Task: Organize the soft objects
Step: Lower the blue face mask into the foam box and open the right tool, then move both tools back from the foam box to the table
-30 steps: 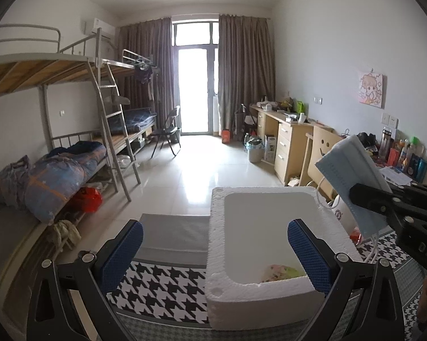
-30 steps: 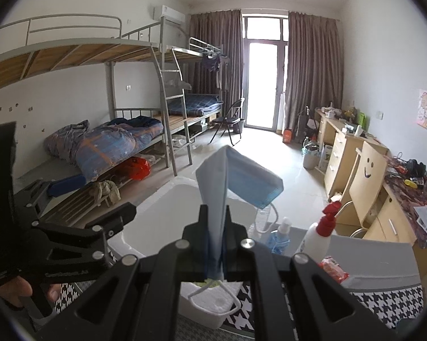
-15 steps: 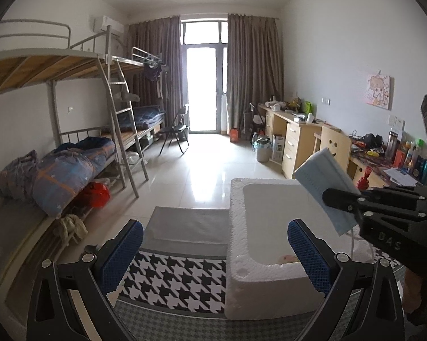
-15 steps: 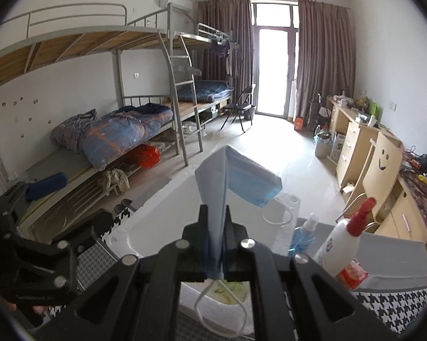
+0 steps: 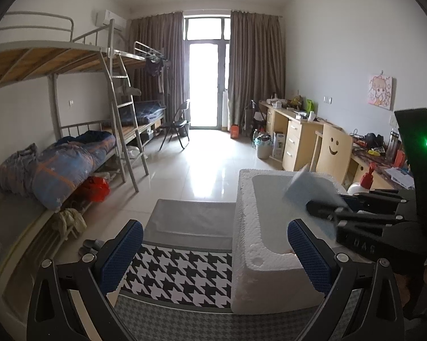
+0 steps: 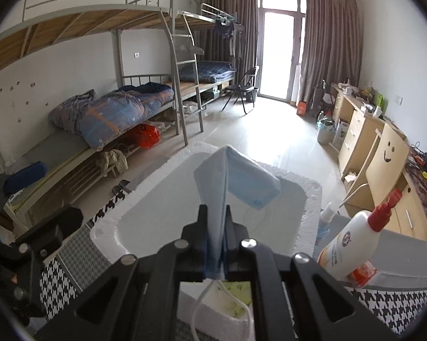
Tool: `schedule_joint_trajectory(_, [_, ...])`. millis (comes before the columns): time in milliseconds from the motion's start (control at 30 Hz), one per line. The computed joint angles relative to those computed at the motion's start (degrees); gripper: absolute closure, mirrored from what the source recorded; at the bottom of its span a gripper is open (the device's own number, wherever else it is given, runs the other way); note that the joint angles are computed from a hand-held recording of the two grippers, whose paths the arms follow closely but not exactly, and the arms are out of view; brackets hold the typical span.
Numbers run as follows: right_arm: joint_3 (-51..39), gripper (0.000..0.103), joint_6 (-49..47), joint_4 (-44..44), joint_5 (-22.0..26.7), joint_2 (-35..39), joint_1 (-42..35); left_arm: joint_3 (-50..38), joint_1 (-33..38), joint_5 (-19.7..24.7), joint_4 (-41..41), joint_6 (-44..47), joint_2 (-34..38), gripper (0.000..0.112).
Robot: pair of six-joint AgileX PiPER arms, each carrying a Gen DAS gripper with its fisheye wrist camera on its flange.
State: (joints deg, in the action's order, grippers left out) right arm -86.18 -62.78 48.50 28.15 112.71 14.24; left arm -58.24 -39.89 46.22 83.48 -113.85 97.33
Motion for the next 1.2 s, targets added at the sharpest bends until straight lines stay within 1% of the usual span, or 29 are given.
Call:
schedule_joint_trajectory(33, [-0.72, 0.073, 1.41, -1.28, 0.52, 0.5, 0.18, 0.29, 0.08, -0.18, 0.23, -0.31, -0.08, 0.01])
schedule_joint_trajectory(67, [-0.71, 0.061, 1.8, -1.67, 0.76, 0.54, 0.22, 0.29, 0.09, -0.06, 0.24, -0.26, -0.05, 0.01])
schedule_joint_trajectory(100, [-0.35, 0.052, 1.4, -1.24, 0.61, 0.47, 0.17, 0.34, 0.1, 0.0, 0.27, -0.25, -0.02, 0.01])
schedule_joint_trajectory(167, [0.6, 0.046, 0.61, -0.64, -0.29, 0.01, 0.12, 0.55, 0.17, -0.22, 0.47, -0.61, -0.09, 0.01])
schedule_joint_trajectory(333, [2.48, 0.045, -2.29, 1.77, -0.34, -1.62, -0.56, 0.56, 0.15, -0.41, 0.52, -0.76, -0.16, 0.01])
schedule_joint_trajectory(367, [2.86, 0.043, -2.73, 2.25, -0.29, -2.03, -0.78, 0.63, 0.14, -0.53, 0.53, -0.77, -0.36, 0.01])
schedule_joint_trajectory(400, [3.45, 0.039, -3.89, 3.38, -0.26, -2.58, -1.09, 0.71, 0.02, -0.57, 0.64, -0.96, -0.55, 0.01])
schedule_joint_trajectory(500, [5.79, 0.028, -6.96, 6.6, -2.16, -4.37, -1.27, 0.93, -0.69, 0.01, 0.85, -1.03, -1.02, 0.01])
schedule_joint_trajectory(600, [8.14, 0.022, -9.98, 9.89, -3.5, -6.42, -1.88, 0.65, -1.64, 0.83, 0.52, -0.8, -1.11, 0.01])
schedule_joint_trajectory(667, [9.18, 0.02, -11.56, 11.49, -4.08, -7.41, -2.22, 0.46, -2.39, 1.5, 0.3, -0.57, -1.2, 0.01])
schedule_joint_trajectory(833, [12.29, 0.02, -16.74, 17.37, -2.77, -10.02, -3.82, -0.15, -4.99, 3.8, -0.31, 0.47, -1.65, 0.01])
schedule_joint_trajectory(1033, [16.46, 0.02, -22.58, 22.92, -1.75, -13.32, -5.77, 0.42, -7.91, 5.54, 0.44, -0.27, -2.53, 0.01])
schedule_joint_trajectory(1200, [20.89, 0.014, -28.78, 29.15, -0.89, -16.75, -7.59, 0.64, -10.31, 7.03, 0.54, -0.75, -2.97, 0.01])
